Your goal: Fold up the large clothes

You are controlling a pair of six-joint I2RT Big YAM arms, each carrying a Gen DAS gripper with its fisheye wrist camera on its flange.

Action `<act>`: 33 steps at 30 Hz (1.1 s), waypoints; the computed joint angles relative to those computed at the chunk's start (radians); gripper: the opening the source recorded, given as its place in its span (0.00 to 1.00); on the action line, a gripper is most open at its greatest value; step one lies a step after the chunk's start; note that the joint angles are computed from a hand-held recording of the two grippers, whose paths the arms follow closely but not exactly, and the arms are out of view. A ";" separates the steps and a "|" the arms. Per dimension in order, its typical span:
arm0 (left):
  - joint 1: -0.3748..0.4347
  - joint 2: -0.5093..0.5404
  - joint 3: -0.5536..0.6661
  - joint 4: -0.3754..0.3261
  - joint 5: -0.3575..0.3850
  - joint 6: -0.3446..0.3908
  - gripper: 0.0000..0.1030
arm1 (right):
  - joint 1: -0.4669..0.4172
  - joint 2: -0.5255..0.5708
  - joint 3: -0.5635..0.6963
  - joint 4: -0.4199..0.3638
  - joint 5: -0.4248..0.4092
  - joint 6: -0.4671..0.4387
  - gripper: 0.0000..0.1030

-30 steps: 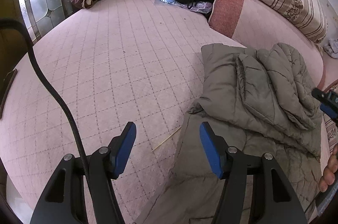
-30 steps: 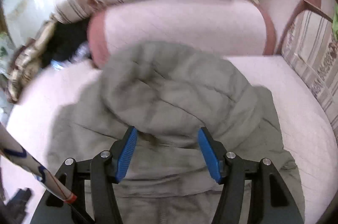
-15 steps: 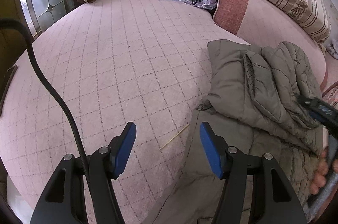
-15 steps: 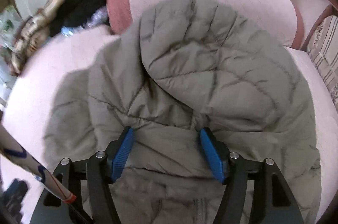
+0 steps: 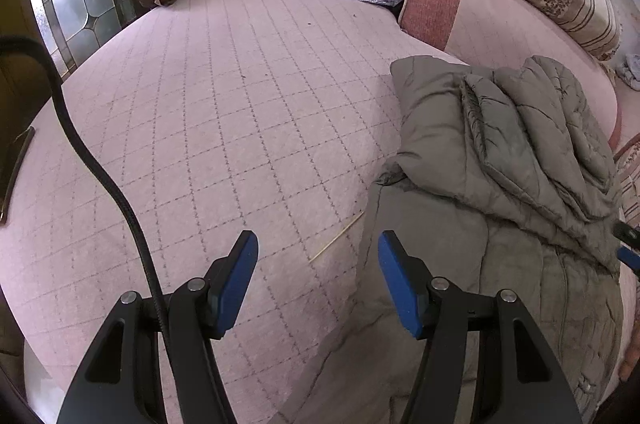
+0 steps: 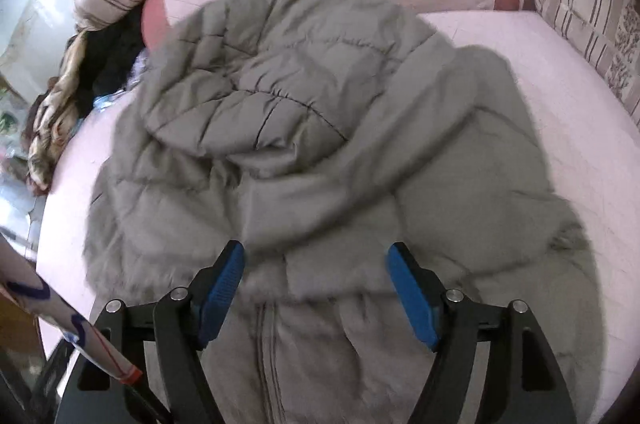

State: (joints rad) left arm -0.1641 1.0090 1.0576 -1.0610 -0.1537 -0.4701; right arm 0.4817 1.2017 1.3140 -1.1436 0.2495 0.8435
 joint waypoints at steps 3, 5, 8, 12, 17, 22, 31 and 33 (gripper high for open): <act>0.006 -0.034 -0.010 -0.015 0.019 0.017 0.60 | 0.023 -0.139 -0.072 -0.040 -0.010 0.021 0.76; 0.005 -0.058 -0.015 -0.028 0.023 0.027 0.60 | 0.040 -0.247 -0.123 -0.092 -0.002 0.057 0.77; 0.019 -0.105 -0.024 -0.060 0.044 0.050 0.60 | 0.090 -0.423 -0.209 -0.212 0.043 0.156 0.79; 0.080 -0.191 -0.050 -0.112 0.128 0.050 0.60 | 0.124 -0.626 -0.297 -0.381 0.086 0.311 0.80; 0.150 -0.270 -0.111 -0.180 0.247 0.068 0.62 | 0.124 -0.871 -0.409 -0.472 0.071 0.470 0.80; 0.186 -0.333 -0.182 -0.194 0.385 0.072 0.62 | 0.139 -0.993 -0.508 -0.433 0.034 0.529 0.81; 0.238 -0.394 -0.274 -0.150 0.660 0.050 0.63 | 0.131 -1.022 -0.599 -0.248 -0.080 0.513 0.83; 0.228 -0.408 -0.285 -0.144 0.669 0.037 0.63 | 0.210 -1.008 -0.602 -0.241 -0.035 0.564 0.84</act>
State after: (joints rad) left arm 0.0636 0.6009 0.7721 -1.2046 0.5155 -0.4335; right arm 0.6920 0.1936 0.7125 -1.3848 0.2141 1.4076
